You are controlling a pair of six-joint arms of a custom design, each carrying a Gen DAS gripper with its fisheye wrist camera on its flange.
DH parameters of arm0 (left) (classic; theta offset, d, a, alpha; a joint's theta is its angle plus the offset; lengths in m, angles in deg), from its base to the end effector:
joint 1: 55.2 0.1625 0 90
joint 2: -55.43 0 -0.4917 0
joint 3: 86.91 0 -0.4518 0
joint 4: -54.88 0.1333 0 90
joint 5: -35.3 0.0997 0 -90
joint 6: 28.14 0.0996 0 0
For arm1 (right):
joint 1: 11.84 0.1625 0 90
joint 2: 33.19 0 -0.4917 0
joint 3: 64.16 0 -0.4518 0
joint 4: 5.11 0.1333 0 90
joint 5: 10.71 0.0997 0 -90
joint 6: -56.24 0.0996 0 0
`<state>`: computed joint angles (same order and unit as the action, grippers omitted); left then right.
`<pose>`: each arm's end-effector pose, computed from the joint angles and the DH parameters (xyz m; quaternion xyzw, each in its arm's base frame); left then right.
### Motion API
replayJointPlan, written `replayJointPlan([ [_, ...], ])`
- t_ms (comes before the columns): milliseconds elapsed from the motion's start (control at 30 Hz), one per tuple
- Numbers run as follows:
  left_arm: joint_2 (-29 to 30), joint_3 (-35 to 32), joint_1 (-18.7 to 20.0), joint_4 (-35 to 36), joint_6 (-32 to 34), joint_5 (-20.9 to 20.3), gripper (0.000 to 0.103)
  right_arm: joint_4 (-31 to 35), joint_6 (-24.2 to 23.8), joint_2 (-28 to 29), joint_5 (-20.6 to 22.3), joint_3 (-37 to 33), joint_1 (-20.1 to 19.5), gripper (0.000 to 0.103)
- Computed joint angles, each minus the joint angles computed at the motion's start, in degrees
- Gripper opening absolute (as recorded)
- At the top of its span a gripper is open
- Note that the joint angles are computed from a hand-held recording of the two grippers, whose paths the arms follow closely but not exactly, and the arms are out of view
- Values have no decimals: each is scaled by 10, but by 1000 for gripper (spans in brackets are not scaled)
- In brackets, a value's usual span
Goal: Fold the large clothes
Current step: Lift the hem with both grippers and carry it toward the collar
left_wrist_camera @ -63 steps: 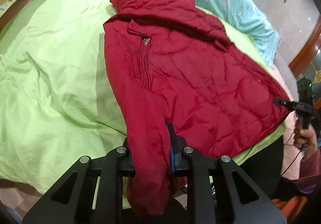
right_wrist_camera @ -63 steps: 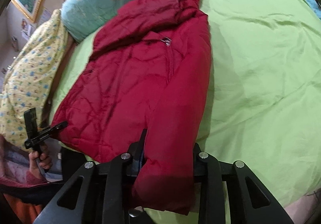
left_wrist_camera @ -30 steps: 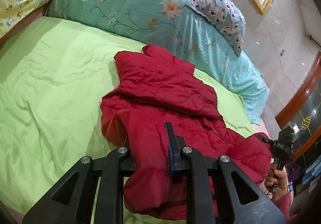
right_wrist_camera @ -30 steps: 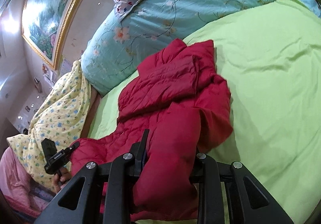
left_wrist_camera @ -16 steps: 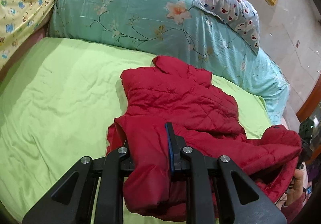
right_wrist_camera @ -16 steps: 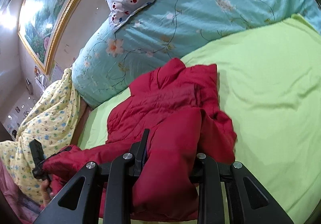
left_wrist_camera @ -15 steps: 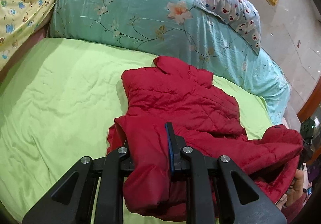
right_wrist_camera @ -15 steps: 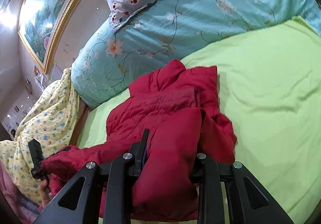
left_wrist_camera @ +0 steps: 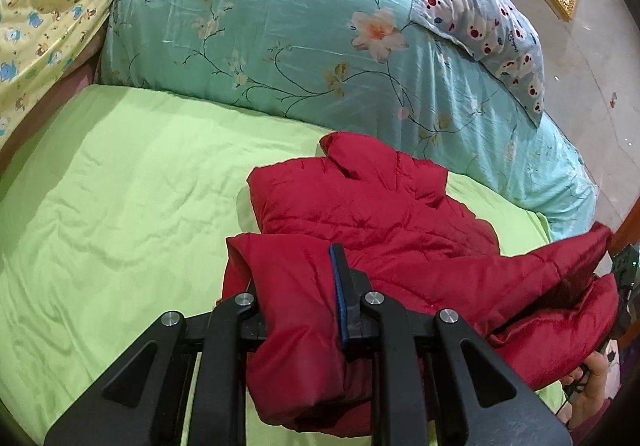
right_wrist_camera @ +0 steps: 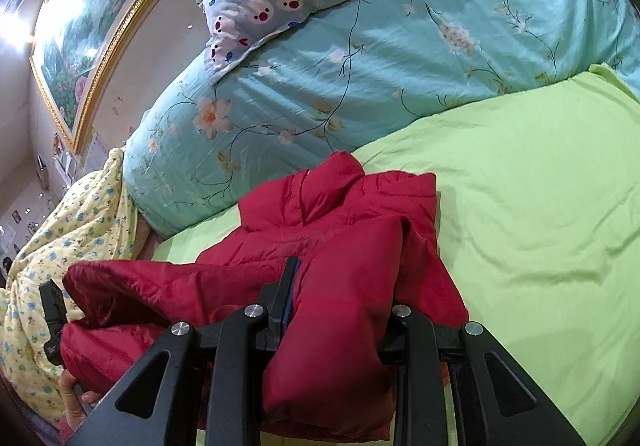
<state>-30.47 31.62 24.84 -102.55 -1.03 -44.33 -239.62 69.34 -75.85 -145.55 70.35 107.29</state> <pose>0.0532 -0.5712 0.3858 0.2765 0.9096 -0.2816 0.1297 0.2808 -0.3743 0.0806 -0.0520 -0.8440 0.5056 0.1712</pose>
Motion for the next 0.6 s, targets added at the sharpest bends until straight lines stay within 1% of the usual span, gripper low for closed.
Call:
replayJointPlan([
  [367,47,-25,-12,-36,-9,12,18,9,-18,-3,-2,-28,-30,26],
  [600,100,-54,-17,-68,-15,49,18,22,-21,-3,-9,-50,-59,26],
])
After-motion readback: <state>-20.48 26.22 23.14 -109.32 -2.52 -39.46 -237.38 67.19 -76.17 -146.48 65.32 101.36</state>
